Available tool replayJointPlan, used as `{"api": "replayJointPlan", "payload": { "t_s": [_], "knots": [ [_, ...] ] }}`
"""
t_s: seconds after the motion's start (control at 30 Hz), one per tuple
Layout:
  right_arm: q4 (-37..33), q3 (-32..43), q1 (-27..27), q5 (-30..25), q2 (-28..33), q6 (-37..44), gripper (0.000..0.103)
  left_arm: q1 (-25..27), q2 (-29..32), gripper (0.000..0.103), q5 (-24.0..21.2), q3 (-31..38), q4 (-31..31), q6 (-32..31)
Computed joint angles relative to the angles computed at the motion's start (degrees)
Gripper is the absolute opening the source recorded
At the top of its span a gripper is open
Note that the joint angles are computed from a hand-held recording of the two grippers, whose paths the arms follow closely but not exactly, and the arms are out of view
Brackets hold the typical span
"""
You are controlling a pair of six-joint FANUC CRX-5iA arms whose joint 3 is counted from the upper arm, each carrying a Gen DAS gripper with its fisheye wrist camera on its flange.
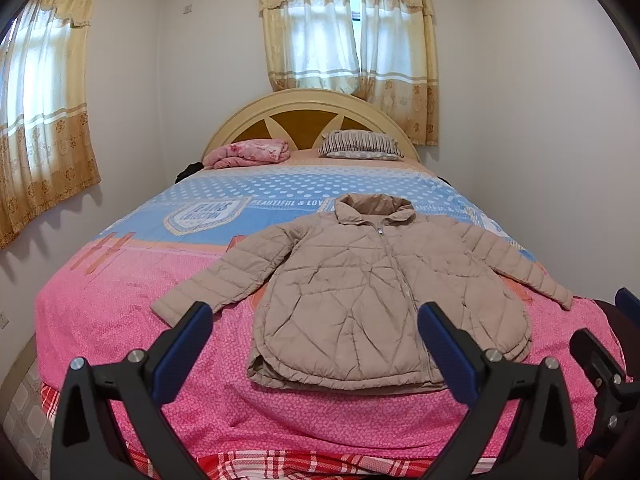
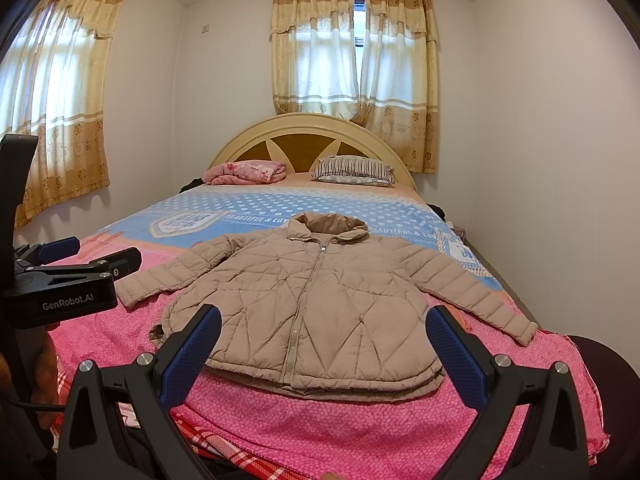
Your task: Fold large clothes
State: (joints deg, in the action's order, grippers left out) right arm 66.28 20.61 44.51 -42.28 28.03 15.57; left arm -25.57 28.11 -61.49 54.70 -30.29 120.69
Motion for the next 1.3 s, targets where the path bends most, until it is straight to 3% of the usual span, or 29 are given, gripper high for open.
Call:
{"api": "replayJointPlan", "payload": {
  "t_s": [1.3],
  "knots": [
    [-1.57, -0.52, 0.09, 0.72, -0.83, 1.48, 0.102, 0.06, -1.77, 0.103, 2.23, -2.52, -0.98, 2.07]
  ]
}}
